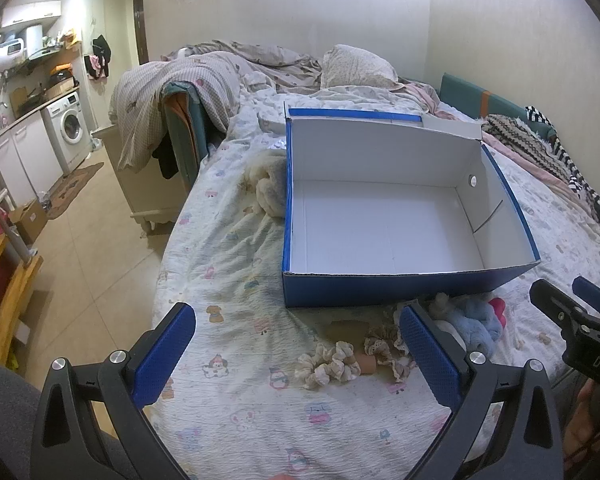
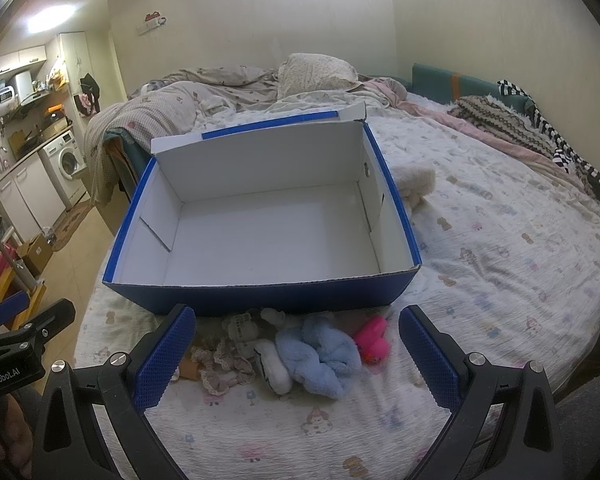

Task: Organize soft objects

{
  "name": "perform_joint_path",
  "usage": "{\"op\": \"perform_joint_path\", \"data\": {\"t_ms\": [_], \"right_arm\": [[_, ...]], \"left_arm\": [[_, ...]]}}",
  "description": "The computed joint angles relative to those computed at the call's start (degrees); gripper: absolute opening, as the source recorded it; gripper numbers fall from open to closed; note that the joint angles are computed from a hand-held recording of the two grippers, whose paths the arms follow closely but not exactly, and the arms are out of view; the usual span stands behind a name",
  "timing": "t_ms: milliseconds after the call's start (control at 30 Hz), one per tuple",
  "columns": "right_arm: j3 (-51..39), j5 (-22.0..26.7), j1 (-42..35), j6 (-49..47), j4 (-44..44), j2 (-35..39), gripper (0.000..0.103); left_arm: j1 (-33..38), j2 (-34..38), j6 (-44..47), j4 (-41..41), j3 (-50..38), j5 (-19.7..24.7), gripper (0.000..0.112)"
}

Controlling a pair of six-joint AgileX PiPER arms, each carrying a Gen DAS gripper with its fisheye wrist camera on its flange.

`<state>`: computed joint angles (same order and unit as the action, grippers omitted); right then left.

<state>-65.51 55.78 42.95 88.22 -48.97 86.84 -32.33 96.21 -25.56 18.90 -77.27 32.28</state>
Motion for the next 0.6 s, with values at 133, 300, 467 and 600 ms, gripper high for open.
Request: {"op": "perform_joint_path", "data": {"t_ms": [133, 300, 467, 600], "right_arm": [[0.0, -0.1, 0.0, 0.0, -0.1, 0.1, 0.103], [0.0, 0.0, 0.1, 0.1, 0.0, 0.0, 0.103], [-0.1, 0.2, 0.1, 0.0, 0.0, 0.1, 0.103], [0.1, 0.1, 0.1, 0.2, -0.1, 0.0, 0.103]], "left_arm": [[0.0, 0.0, 0.2, -0.2, -0.1, 0.1, 0.102], [0.1, 0.0, 0.5, -0.3, -0.2, 0.2, 0.102], [0.1, 0.0, 0.6, -0.5, -0.3, 0.3, 0.102], [0.0, 0.0, 0.7, -0.5, -0.5, 0.5, 0.102]]}}
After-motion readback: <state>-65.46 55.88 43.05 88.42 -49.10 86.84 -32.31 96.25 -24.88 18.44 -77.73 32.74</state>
